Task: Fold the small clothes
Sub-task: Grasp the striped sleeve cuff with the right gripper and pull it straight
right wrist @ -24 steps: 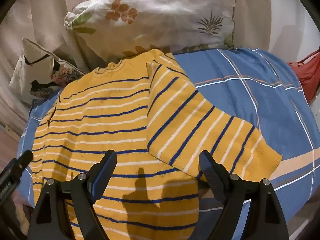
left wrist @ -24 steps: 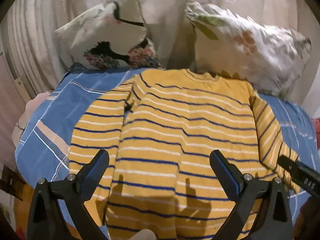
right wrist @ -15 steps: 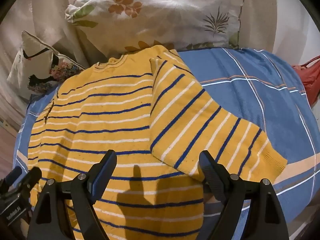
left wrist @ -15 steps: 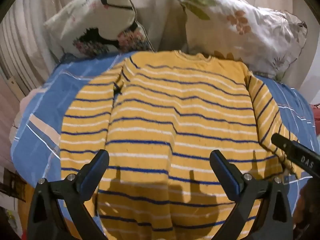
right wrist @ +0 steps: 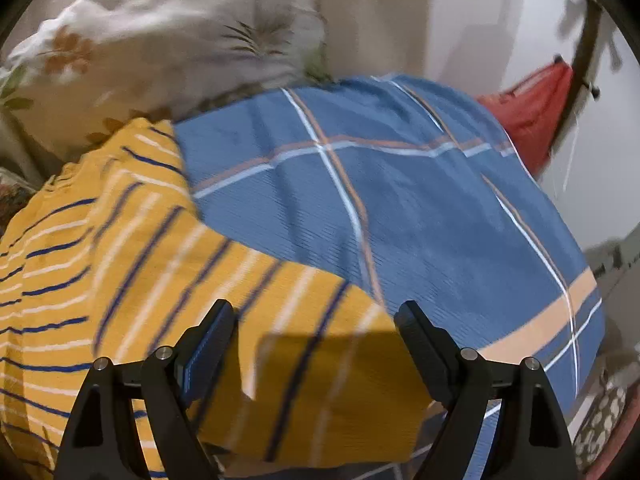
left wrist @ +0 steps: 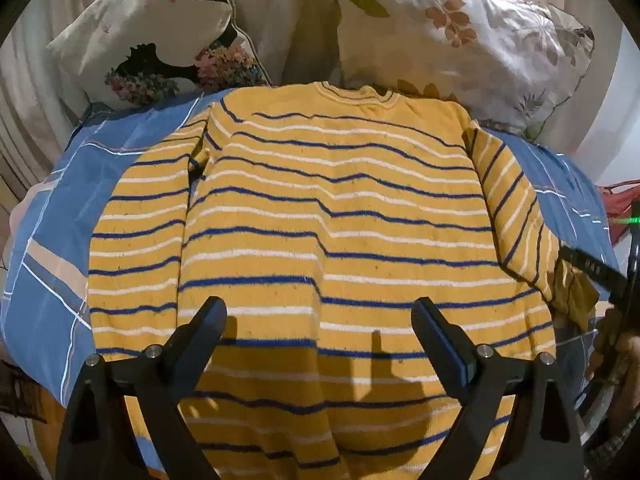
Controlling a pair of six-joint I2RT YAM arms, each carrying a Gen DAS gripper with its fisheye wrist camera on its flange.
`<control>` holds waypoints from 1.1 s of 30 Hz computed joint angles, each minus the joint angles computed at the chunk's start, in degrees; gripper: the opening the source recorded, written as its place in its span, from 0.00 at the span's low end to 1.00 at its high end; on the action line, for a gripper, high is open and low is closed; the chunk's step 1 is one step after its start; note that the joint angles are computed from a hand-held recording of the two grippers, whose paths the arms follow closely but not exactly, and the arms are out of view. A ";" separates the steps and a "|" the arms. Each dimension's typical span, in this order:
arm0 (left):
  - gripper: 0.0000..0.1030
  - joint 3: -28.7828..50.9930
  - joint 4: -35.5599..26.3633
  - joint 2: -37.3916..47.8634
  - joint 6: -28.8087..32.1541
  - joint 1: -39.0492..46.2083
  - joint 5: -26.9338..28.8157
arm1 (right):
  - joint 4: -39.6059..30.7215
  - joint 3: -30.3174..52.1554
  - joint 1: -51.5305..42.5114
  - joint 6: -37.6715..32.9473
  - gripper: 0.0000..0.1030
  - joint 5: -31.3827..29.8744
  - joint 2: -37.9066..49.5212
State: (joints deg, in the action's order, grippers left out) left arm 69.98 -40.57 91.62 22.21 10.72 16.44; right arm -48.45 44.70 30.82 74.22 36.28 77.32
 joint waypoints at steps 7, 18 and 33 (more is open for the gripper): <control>0.91 0.50 0.04 0.46 -0.18 -0.47 -0.15 | 8.60 -6.52 -2.98 -8.15 0.31 -4.20 -3.49; 0.91 -1.72 2.01 -0.90 -1.07 -0.42 -1.04 | -26.54 -0.26 -2.78 18.85 0.15 8.14 -4.66; 0.91 -4.23 1.33 -5.03 -0.51 0.60 0.01 | -9.40 15.88 20.60 3.58 0.53 6.35 5.53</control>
State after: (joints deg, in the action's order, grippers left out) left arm 65.75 -39.24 86.60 21.70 11.32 16.45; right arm -57.85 60.58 51.42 77.80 42.63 82.85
